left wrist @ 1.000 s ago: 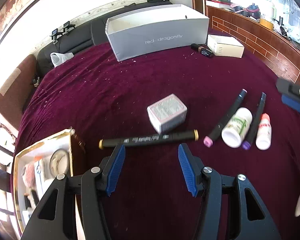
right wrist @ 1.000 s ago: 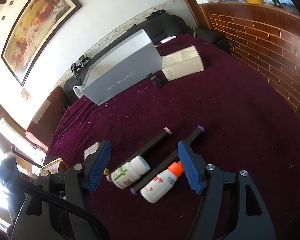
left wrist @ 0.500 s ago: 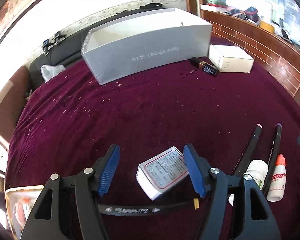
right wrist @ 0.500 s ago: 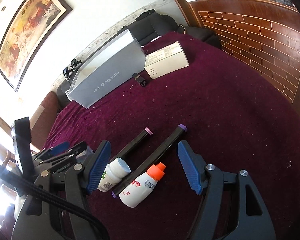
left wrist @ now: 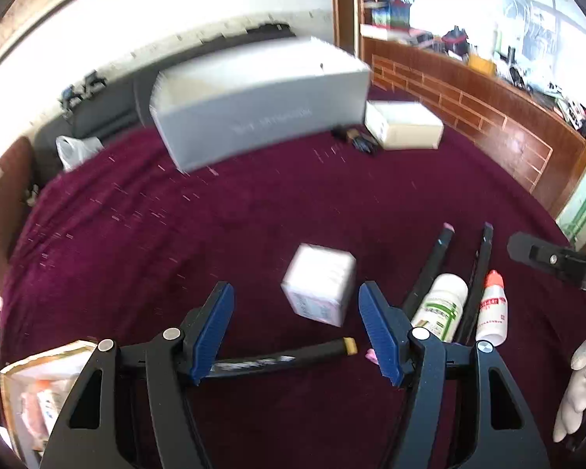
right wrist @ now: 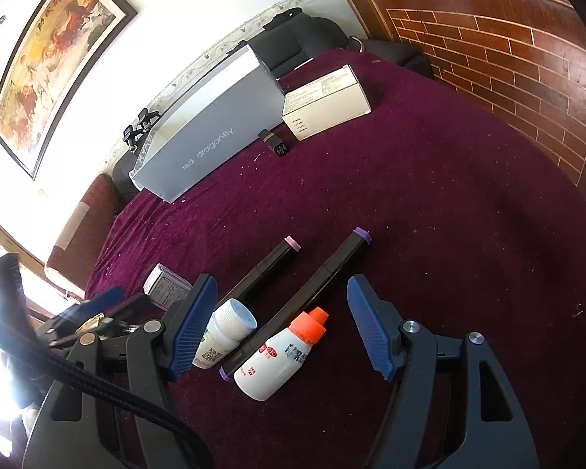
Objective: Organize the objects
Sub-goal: 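Bring the left gripper around the small white box beside the black marker, then close the left gripper on the small white box while the right gripper hovers near the white bottles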
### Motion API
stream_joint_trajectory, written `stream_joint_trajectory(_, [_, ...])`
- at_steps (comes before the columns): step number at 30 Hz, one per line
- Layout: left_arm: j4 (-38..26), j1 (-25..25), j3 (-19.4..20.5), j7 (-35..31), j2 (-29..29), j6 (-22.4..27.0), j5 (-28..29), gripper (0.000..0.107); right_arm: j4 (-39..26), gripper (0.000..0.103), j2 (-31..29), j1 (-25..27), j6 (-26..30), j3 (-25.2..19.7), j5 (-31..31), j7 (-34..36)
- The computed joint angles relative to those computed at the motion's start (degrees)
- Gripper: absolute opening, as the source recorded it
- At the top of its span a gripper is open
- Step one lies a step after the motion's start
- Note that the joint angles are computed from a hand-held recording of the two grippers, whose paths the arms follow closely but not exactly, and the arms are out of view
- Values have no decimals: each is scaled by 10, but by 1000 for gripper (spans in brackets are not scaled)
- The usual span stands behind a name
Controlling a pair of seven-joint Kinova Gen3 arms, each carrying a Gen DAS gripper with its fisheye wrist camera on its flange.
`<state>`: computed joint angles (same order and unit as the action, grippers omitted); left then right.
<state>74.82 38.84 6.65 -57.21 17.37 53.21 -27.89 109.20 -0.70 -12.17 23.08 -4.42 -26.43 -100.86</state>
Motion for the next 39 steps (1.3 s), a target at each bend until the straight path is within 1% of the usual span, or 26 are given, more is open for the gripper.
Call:
stream_joint_trajectory(1, [5,6,-5,9,-4,-5,-14,63,1,69,0,1,1,2,-12,10])
stream_joint_trajectory(2, [7,10,-7,14,-5,-8,-26,67,2,69,0,1,1,2,-14,11])
stream_joint_trajectory(3, [5,13,-9,16,-2,-7,-37,69,2,69,-1,1,1,2,-14,11])
stream_joint_trajectory(6, [-14,18,-11,4,19,3,-57,69,2,69,-1,0,0,0,-7,4])
stream_joint_trajectory(8, [-24,26,-23,2,36,8,-63,69,1,69,-1,-1,0,-1,0,-2])
stream_joint_trajectory(9, [-25,24,-22,9,43,3,-70,71,1,69,0,-2,1,-1,4,-4])
stream_joint_trajectory(10, [-16,31,-31,23,40,-10,-78,76,0,69,0,-2,1,-1,5,-4])
stream_joint_trajectory(11, [-17,35,-35,28,42,-13,-81,79,-1,69,1,-2,2,-1,4,-4])
stream_joint_trajectory(14, [-28,26,-25,12,49,-15,-64,79,-3,69,3,-2,5,-1,4,-4])
stream_joint_trajectory(18, [-35,41,-26,-1,57,-20,-66,79,-3,69,5,0,8,-1,-6,6])
stream_joint_trajectory(21, [-49,50,-25,-18,69,-8,-61,79,-4,69,4,-1,8,-3,2,0])
stream_joint_trajectory(22, [-58,50,-21,-31,74,2,-53,77,-3,69,5,-1,7,-3,-2,5])
stream_joint_trajectory(24, [-77,52,-15,-59,87,27,-37,49,-4,69,5,-1,6,-3,-5,7])
stream_joint_trajectory(25, [-87,56,-15,-66,95,41,-36,33,-3,69,6,-1,6,-3,-8,12])
stream_joint_trajectory(26, [-88,69,-25,-63,95,46,-44,26,-2,69,6,0,5,-2,-16,21])
stream_joint_trajectory(27, [-84,72,-27,-64,91,43,-43,23,-2,69,5,0,4,-3,-16,21])
stream_joint_trajectory(28, [-83,70,-25,-67,87,46,-35,11,-2,69,6,0,5,-3,-14,19])
stream_joint_trajectory(29, [-83,65,-22,-72,82,50,-22,2,-2,69,6,0,5,-2,-17,21])
stream_joint_trajectory(31, [-69,55,-16,-75,63,45,-1,2,-2,69,7,1,6,-2,-13,14])
stream_joint_trajectory(34, [-21,40,-8,-69,15,17,18,2,2,69,8,4,4,0,-31,24])
stream_joint_trajectory(37, [23,1,12,-77,-32,-13,67,2,1,69,9,5,4,-2,-20,9])
stream_joint_trajectory(39, [45,-16,21,-77,-52,-23,82,2,1,69,9,5,3,-2,-21,9])
